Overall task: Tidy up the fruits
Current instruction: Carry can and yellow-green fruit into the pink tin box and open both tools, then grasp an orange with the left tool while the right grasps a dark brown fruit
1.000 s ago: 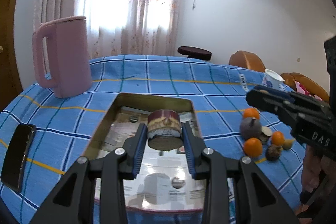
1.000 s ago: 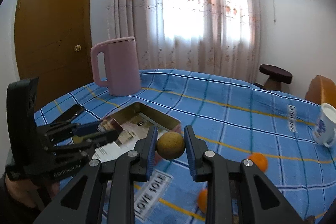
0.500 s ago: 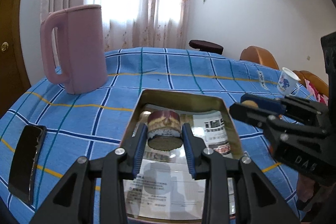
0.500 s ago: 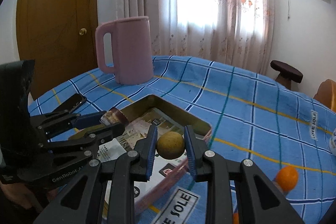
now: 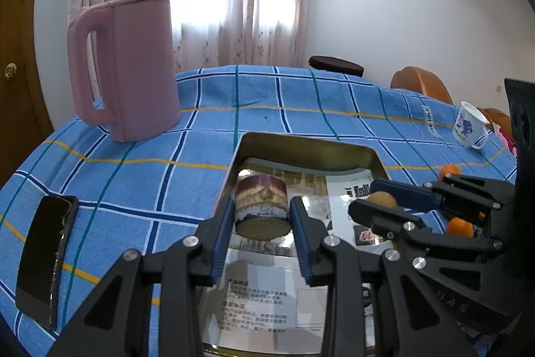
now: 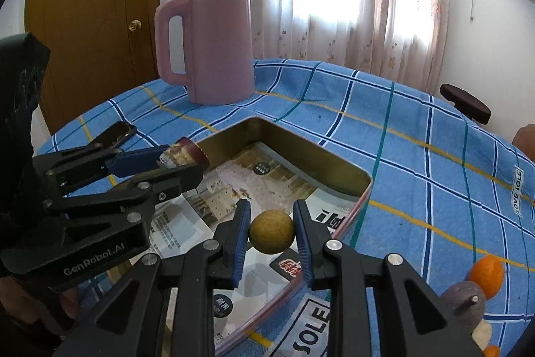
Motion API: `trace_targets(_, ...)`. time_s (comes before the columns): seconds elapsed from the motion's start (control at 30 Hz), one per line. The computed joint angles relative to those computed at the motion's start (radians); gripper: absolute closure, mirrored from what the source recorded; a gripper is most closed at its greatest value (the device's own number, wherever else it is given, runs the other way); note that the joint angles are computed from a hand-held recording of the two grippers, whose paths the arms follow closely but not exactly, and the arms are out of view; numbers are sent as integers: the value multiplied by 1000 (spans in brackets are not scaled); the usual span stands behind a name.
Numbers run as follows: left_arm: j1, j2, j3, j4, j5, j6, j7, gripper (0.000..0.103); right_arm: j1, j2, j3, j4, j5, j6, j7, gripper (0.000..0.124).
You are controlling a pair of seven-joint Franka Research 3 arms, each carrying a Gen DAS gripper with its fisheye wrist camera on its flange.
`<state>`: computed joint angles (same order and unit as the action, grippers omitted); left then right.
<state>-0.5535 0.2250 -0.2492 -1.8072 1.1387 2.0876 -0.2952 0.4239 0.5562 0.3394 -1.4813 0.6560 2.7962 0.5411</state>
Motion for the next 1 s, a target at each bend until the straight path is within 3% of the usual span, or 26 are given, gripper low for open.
trace_targets(0.17,-6,11,0,16,-1,-12,13,67,2,5,1,-1,-4,10,0,95)
trace_targets(0.23,-14,12,0,21,2,-28,9,65,-3,1,5,-9,4,21,-5,76)
trace_targets(0.27,-17,9,0,20,8,-31,1,65,-9,-5,12,-18,15,38,-13,73)
trace_targets(0.37,-29,-3,-4,13,35,-42,-40,50,-49,-30,44,-43,70,37,-53,69)
trace_targets(0.43,-42,-7,-10,15,62,-61,-70,38,-80,-67,68,-90,126,65,-113,66)
trace_targets(0.57,-74,2,-25,35,124,-81,-116,31,-179,-164,125,-201,332,77,-292,64)
trace_targets(0.67,-101,39,-30,84,154,-85,-96,26,-236,-237,130,-283,497,93,-437,61)
trace_targets(0.87,-149,132,-4,209,170,-38,-22,21,-285,-321,60,-367,782,174,-626,60)
trace_targets(1.0,-189,221,28,330,146,-9,72,17,-283,-328,-13,-368,892,224,-669,59)
